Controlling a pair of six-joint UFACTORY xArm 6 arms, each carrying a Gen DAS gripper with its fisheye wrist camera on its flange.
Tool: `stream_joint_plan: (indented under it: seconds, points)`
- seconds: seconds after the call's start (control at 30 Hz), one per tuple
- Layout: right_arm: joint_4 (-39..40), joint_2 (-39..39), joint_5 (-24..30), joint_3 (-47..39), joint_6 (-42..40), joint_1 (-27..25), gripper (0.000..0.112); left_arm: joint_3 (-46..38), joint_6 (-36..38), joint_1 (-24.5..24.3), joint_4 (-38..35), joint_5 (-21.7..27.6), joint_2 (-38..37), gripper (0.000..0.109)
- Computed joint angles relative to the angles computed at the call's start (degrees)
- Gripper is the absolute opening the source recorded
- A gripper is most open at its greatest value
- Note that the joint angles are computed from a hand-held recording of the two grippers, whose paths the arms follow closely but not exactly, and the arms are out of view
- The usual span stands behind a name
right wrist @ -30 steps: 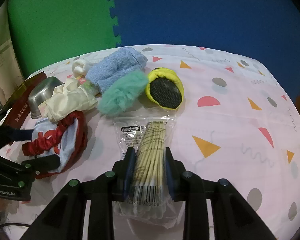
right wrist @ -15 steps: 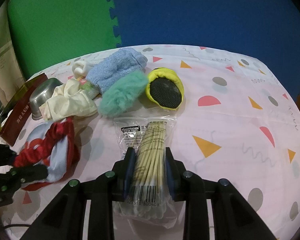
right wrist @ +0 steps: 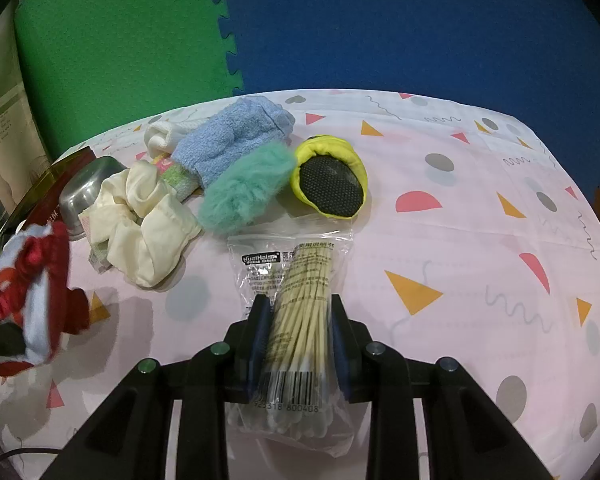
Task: Organize soft objects
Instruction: 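Grasp the red-and-white sock bundle with the left tool and lift it, then lower the red-and-white sock bundle into the gold tin tray and open the left tool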
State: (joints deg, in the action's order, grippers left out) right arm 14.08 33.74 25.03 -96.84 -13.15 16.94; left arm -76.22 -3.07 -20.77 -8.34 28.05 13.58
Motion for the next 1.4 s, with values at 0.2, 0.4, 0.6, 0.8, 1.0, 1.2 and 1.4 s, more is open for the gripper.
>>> stream_joint_plan:
  seconds: [0.2, 0.4, 0.6, 0.8, 1.0, 1.2, 1.4]
  points:
    - [-0.1, 0.0, 0.1, -0.1, 0.1, 0.0, 0.03, 0.9, -4.6, 2.0, 3.9, -0.7, -1.7, 0.019]
    - [0.0, 0.1, 0.1, -0.1, 0.1, 0.0, 0.03, 1.1, -14.7, 5.8, 13.0, -0.1, -3.2, 0.019]
    - [-0.4, 0.1, 0.0, -0.1, 0.4, 0.0, 0.03, 0.7, -22.7, 9.8, 20.5, 1.9, -3.9, 0.019]
    - [-0.5, 0.1, 0.0, -0.2, 0.5, 0.0, 0.03, -1.8, -25.8, 14.2, 23.4, 3.7, -2.5, 0.019]
    - [-0.4, 0.1, 0.0, -0.2, 0.4, 0.0, 0.03, -7.7, -26.0, 18.2, 23.2, 7.1, 1.8, 0.019]
    - [-0.4, 0.1, 0.0, -0.1, 0.4, 0.0, 0.03, -12.9, -26.7, 21.2, 24.0, 9.7, 5.8, 0.019]
    - [-0.3, 0.1, 0.0, -0.1, 0.4, 0.0, 0.03, -17.3, -24.6, 23.1, 19.8, 12.3, 9.7, 0.019]
